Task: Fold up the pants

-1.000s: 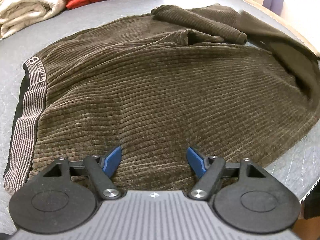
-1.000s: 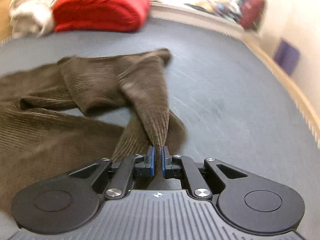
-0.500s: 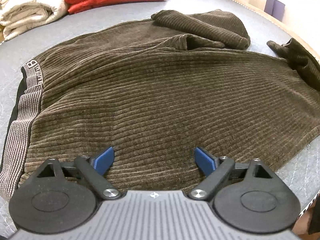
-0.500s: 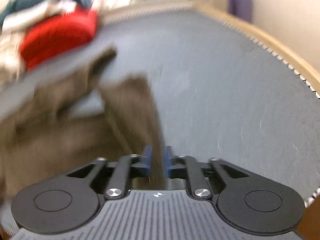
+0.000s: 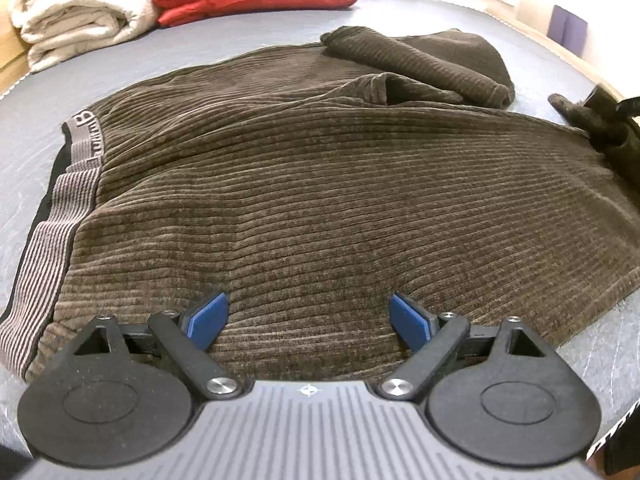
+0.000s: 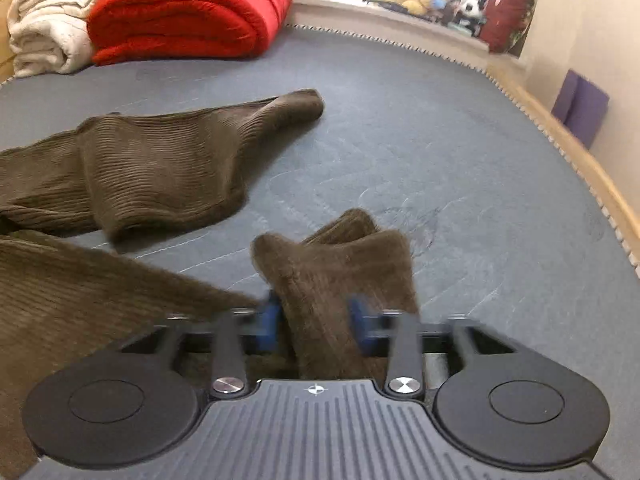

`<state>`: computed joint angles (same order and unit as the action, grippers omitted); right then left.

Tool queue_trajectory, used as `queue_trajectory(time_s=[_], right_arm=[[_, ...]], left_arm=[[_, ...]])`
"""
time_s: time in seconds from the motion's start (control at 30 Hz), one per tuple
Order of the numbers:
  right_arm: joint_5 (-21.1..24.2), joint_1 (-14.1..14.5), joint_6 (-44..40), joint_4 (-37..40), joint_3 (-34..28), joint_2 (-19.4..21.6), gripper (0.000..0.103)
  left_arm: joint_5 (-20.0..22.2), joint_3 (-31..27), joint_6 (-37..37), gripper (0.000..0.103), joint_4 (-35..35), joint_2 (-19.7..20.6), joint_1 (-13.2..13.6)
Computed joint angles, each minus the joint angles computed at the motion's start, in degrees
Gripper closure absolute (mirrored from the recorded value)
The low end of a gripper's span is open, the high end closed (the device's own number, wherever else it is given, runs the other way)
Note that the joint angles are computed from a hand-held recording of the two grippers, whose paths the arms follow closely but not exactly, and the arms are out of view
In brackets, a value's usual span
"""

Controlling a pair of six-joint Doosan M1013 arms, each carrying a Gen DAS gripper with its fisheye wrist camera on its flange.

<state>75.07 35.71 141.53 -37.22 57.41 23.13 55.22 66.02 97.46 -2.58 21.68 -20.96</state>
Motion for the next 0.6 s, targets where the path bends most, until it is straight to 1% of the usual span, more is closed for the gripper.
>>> queue_trajectory(time_s=[0.03,0.07,0.13,0.17,0.2,0.23,0.27,0.3,0.33,0.37,0.4,0.43,0.47,0.5,0.53,0.6], right_arm=[[-1.5,-0.1,2.0,-0.9,0.9,-0.7,0.092],[-2.7,0.2,6.9,-3.8,3.0,-2.2,0.095],[-4.3,0.5,17.3,-10.2,6.4,-4.9,0.095],[-4.3,0.8,23.4,-13.6,8.5,-6.6,0.095],[-3.3,1.3,29.2,-17.2,10.8,-8.2,0.095],[-0.8,1.8,35.5,-20.8,13.0,-9.9,0.095],[2.0,2.2,40.2,-22.9,14.7,-11.1,0.095],[5.9,2.6,45.8,-24.2,16.5,-12.4,0.095],[10.2,2.8,50.2,-24.1,17.8,-13.2,0.095],[15.9,2.9,54.7,-21.8,18.9,-14.1,0.096],[19.7,2.7,57.3,-18.8,19.7,-14.7,0.096],[22.2,2.3,60.3,-14.7,20.8,-15.6,0.096],[22.1,1.8,64.8,-9.3,23.0,-17.2,0.096],[20.5,1.4,68.6,-5.4,25.1,-18.7,0.096],[19.8,1.3,71.6,-2.3,26.6,-19.6,0.096],[18.4,1.9,75.8,0.1,29.2,-21.1,0.096]], left_arm=[[-0.2,0.1,-0.7,0.012,0.6,-0.1,-0.2],[-0.4,0.3,-1.2,0.012,1.1,-0.1,-0.3],[-0.6,0.3,-1.4,0.012,1.3,-0.1,-0.3],[-0.6,0.3,-1.4,0.012,1.2,-0.1,-0.3],[-0.6,0.3,-1.4,0.011,1.2,-0.1,-0.2],[-0.6,0.3,-1.5,0.012,1.2,-0.1,-0.2],[-0.7,0.4,-1.6,0.012,1.3,-0.1,-0.3],[-0.7,0.5,-1.8,0.012,1.4,-0.2,-0.3],[-0.9,0.5,-2.1,0.012,1.6,-0.2,-0.4],[-1.0,0.7,-2.3,0.012,1.8,-0.3,-0.4],[-1.1,0.7,-2.6,0.011,2.1,-0.3,-0.5],[-1.1,0.7,-2.9,0.011,2.3,-0.3,-0.6],[-1.1,0.7,-3.0,0.011,2.5,-0.3,-0.6],[-1.0,0.7,-3.2,0.011,2.6,-0.3,-0.7],[-0.9,0.6,-3.4,0.011,2.8,-0.3,-0.7],[-0.6,0.5,-3.7,0.012,3.0,-0.2,-0.8]])
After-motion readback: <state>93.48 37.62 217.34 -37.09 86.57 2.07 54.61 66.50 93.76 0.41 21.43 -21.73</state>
